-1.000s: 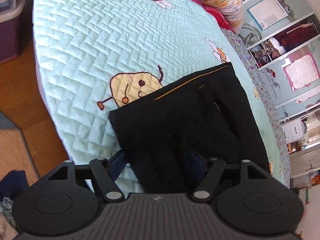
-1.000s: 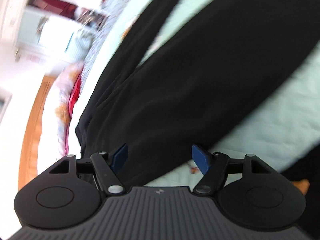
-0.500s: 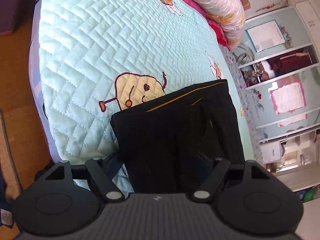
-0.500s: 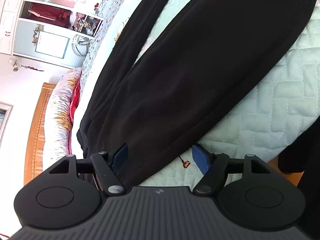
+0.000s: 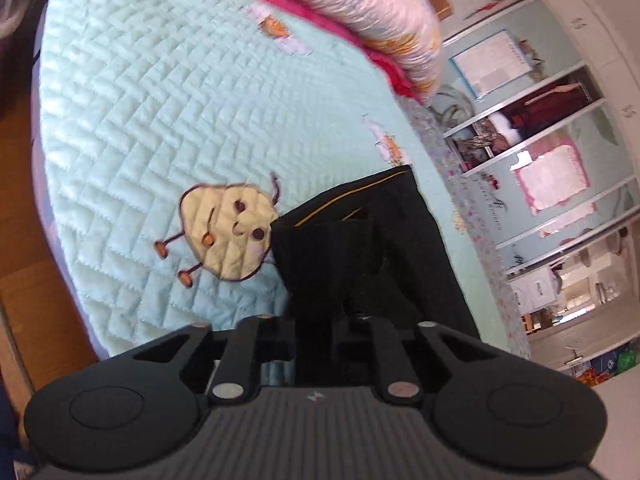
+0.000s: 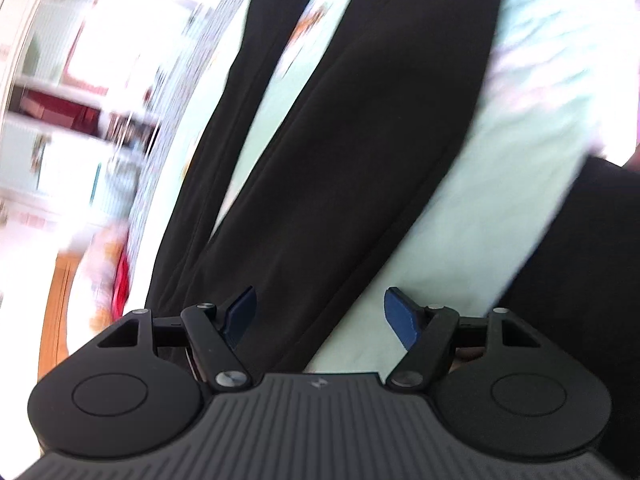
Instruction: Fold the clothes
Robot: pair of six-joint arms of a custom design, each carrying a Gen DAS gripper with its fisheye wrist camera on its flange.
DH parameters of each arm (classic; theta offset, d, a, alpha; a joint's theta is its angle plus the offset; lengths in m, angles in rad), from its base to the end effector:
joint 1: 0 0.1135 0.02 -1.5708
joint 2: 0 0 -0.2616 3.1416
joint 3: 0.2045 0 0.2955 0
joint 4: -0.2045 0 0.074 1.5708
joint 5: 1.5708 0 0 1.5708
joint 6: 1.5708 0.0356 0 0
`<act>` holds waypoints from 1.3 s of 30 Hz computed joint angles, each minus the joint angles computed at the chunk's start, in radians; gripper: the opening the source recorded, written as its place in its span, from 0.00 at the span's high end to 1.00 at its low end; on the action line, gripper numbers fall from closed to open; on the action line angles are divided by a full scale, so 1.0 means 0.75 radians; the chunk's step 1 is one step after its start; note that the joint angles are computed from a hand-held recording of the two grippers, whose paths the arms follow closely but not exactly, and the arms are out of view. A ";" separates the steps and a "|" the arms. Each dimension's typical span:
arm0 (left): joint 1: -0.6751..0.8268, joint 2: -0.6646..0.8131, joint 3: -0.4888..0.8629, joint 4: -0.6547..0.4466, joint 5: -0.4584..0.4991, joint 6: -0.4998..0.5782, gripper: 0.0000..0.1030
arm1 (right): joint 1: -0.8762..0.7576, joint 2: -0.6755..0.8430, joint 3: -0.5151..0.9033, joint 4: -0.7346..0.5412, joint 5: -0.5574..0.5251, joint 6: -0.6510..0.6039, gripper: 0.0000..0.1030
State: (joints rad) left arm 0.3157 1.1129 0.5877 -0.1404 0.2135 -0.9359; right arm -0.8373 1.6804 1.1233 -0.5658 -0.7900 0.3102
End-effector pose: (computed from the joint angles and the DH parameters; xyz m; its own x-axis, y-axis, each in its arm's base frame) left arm 0.2593 0.0768 0.1878 -0.2314 -0.9033 -0.3612 -0.5586 0.4273 -0.7109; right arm 0.2657 -0.2571 0.1822 -0.4779 0.8512 -0.2170 0.4860 0.4619 0.7419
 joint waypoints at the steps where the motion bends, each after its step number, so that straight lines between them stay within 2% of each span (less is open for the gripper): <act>1: 0.015 0.043 0.004 0.002 0.031 -0.027 0.36 | -0.030 0.009 0.005 0.038 0.018 0.031 0.29; 2: 0.016 0.079 0.007 0.006 0.040 -0.055 0.30 | -0.056 0.023 0.011 0.085 0.037 0.063 0.29; 5: -0.031 0.107 -0.003 0.042 -0.029 -0.060 0.30 | -0.096 0.083 0.023 0.218 0.070 0.161 0.27; 7: -0.076 0.124 0.033 0.009 -0.094 -0.035 0.30 | -0.114 0.127 0.031 0.303 0.082 0.224 0.27; 9: -0.108 0.149 0.067 -0.001 -0.129 0.007 0.54 | -0.104 0.155 0.021 0.398 0.078 0.273 0.23; 10: -0.115 0.158 0.084 -0.014 -0.136 0.023 0.85 | -0.096 0.171 0.009 0.465 0.085 0.290 0.23; 11: -0.114 0.156 0.090 -0.015 -0.127 0.020 0.92 | -0.088 0.185 -0.002 0.526 0.093 0.307 0.23; 13: -0.113 0.128 0.089 -0.019 -0.134 0.012 0.94 | -0.071 0.185 -0.018 0.600 0.111 0.338 0.23; 14: -0.108 0.102 0.082 -0.018 -0.134 0.011 0.94 | -0.065 0.196 -0.006 0.616 0.089 0.320 0.34; 15: -0.100 0.073 0.076 -0.022 -0.131 0.008 0.95 | -0.059 0.210 0.020 0.609 0.079 0.282 0.70; 16: -0.091 0.046 0.070 -0.024 -0.123 0.007 0.95 | -0.064 0.197 0.026 0.595 0.071 0.248 0.85; 19: -0.067 -0.008 0.076 -0.039 -0.076 0.033 0.95 | -0.080 0.159 0.044 0.556 0.045 0.149 0.84; 23: -0.068 -0.049 0.105 -0.086 -0.052 0.052 0.95 | -0.120 0.081 0.062 0.495 0.031 0.134 0.85; 28: -0.008 -0.274 0.005 -0.169 0.022 0.043 0.95 | -0.200 -0.010 0.025 0.483 0.005 0.110 0.85; 31: 0.065 -0.211 -0.045 -0.139 0.093 0.069 0.94 | -0.185 0.075 0.078 0.430 0.039 0.047 0.85; 34: 0.094 -0.081 -0.045 -0.120 0.132 0.063 0.93 | -0.126 0.126 0.117 0.389 0.102 0.055 0.85; 37: 0.121 -0.090 -0.096 -0.079 0.170 0.018 0.88 | -0.095 0.117 0.128 0.365 0.133 0.053 0.80; 39: 0.133 -0.114 -0.113 -0.075 0.186 -0.004 0.74 | -0.095 0.132 0.167 0.324 0.140 0.068 0.75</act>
